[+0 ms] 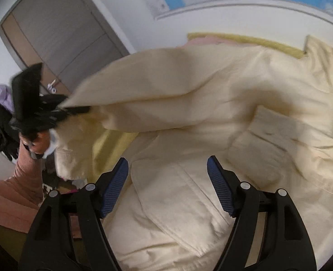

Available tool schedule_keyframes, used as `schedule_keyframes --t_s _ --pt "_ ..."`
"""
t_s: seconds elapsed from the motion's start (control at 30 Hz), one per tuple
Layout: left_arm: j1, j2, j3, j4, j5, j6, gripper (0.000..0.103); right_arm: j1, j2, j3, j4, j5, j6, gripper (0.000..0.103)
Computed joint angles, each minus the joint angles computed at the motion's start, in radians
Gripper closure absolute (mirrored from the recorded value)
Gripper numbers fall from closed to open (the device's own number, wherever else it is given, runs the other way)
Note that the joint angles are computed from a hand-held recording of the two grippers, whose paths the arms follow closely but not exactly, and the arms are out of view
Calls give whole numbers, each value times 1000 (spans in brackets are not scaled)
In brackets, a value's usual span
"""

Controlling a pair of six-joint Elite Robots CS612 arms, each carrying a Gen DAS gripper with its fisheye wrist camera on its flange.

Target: Fold large clothes

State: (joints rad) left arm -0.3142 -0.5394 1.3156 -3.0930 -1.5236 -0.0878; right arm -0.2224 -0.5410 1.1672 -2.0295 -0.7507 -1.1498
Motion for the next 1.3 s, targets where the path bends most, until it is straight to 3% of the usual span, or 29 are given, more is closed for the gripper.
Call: schedule_keyframes --t_s 0.07,0.17,0.33,0.43,0.53,0.67,0.73,0.83,0.9,0.97,1.07,1.1,1.13,1.17,1.23,1.3 --pt "-7 -16 -11 -15 -51 35 94 -17 -5 1 0 37 10 30" --pt "-21 -18 -79 45 -134 69 91 -51 -15 2 10 112 17 28" --pt "-43 46 -263 207 -263 104 88 -99 -39 12 167 226 -103 20" --pt "-59 112 -397 328 -297 94 87 -117 -57 33 247 239 -196 17" --pt "-72 167 -505 432 -272 61 83 -126 -70 54 293 228 -256 13" --pt "-64 219 -603 538 -355 -15 76 -126 -71 70 366 202 -327 12" --pt "-76 219 -597 516 -288 -26 71 -124 -67 68 406 205 -352 12" --pt "-88 201 -541 432 -216 -23 54 -115 -61 59 477 213 -415 12" --pt "-98 193 -515 402 -149 -10 29 -109 -60 59 497 214 -428 11" --pt "-107 184 -475 336 -103 -10 21 -102 -60 67 487 216 -420 11" --pt "-108 181 -452 290 -106 -24 20 -94 -55 69 507 220 -430 12" --pt "-108 177 -439 257 -106 -35 20 -92 -57 78 487 223 -417 16" --pt "-108 174 -428 234 -111 -36 20 -87 -63 100 424 219 -384 36" --pt "-110 167 -413 218 -107 -20 20 -84 -65 110 392 213 -365 62" --pt "-117 144 -370 178 -53 14 20 -79 -59 100 390 182 -341 87" --pt "-114 122 -334 160 -52 12 20 -89 -50 85 412 197 -328 90"
